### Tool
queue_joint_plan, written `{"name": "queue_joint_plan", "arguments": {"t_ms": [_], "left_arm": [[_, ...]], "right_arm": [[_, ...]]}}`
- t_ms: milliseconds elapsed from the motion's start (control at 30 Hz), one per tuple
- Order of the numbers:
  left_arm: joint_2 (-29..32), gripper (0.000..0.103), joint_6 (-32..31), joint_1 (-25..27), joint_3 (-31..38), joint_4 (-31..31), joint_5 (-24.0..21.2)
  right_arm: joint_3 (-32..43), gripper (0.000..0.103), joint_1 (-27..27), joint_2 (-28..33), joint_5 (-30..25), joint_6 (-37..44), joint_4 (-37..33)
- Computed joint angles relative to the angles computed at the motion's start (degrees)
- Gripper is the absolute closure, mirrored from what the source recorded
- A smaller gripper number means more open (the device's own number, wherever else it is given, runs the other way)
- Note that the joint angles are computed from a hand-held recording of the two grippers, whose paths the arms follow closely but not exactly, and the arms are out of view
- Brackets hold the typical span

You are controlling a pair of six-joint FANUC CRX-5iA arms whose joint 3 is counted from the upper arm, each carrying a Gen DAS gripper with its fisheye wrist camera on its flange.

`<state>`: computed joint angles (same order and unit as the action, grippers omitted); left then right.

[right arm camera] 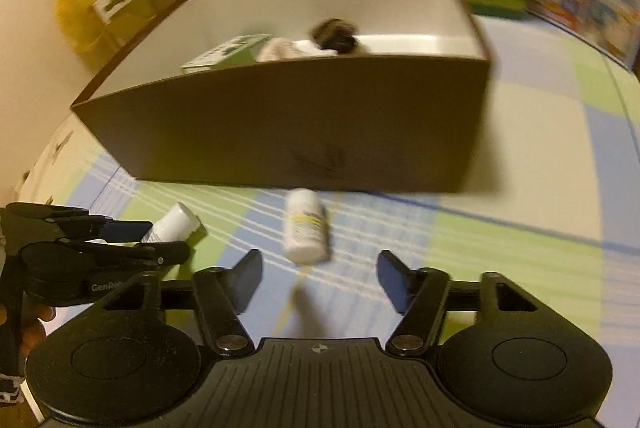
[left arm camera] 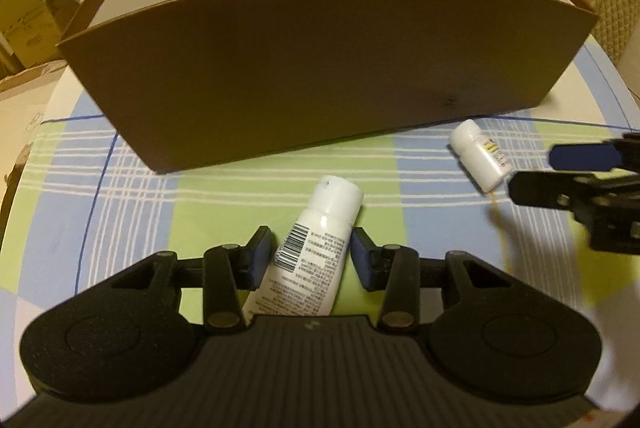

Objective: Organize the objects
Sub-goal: 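Grasp the white tube with the left tool while right tool grasps the pill bottle, then lift the white tube and pill bottle and carry them over the brown box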

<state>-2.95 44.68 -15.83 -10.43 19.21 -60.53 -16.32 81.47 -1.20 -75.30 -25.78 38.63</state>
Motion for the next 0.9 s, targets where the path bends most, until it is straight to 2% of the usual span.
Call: {"name": "queue_joint_plan", "arguments": {"t_ms": [267, 400, 633, 900], "left_arm": [[-0.4, 0.064, 2.81, 0.29, 0.24, -1.55, -0.16], [-1.32, 0.064, 3.44, 0.99, -0.09, -2.15, -0.42], [-3.46, 0.065, 7.18, 1.31, -1.09, -3.84, -1.04], [-8.13, 0.066, 11.63, 1.95, -4.42, -4.85, -2.49]], "right_arm": [[0.25, 0.064, -4.78, 2.21, 4.01, 6.25, -1.43], [-0.13, 0.079, -5.43, 2.23, 5.6, 7.87, -2.32], [-1.58, 0.079, -3.35, 1.3, 6.43, 7.12, -1.83], [-2.78, 0.079, 2.33, 0.07, 5.0, 4.56, -1.91]]}}
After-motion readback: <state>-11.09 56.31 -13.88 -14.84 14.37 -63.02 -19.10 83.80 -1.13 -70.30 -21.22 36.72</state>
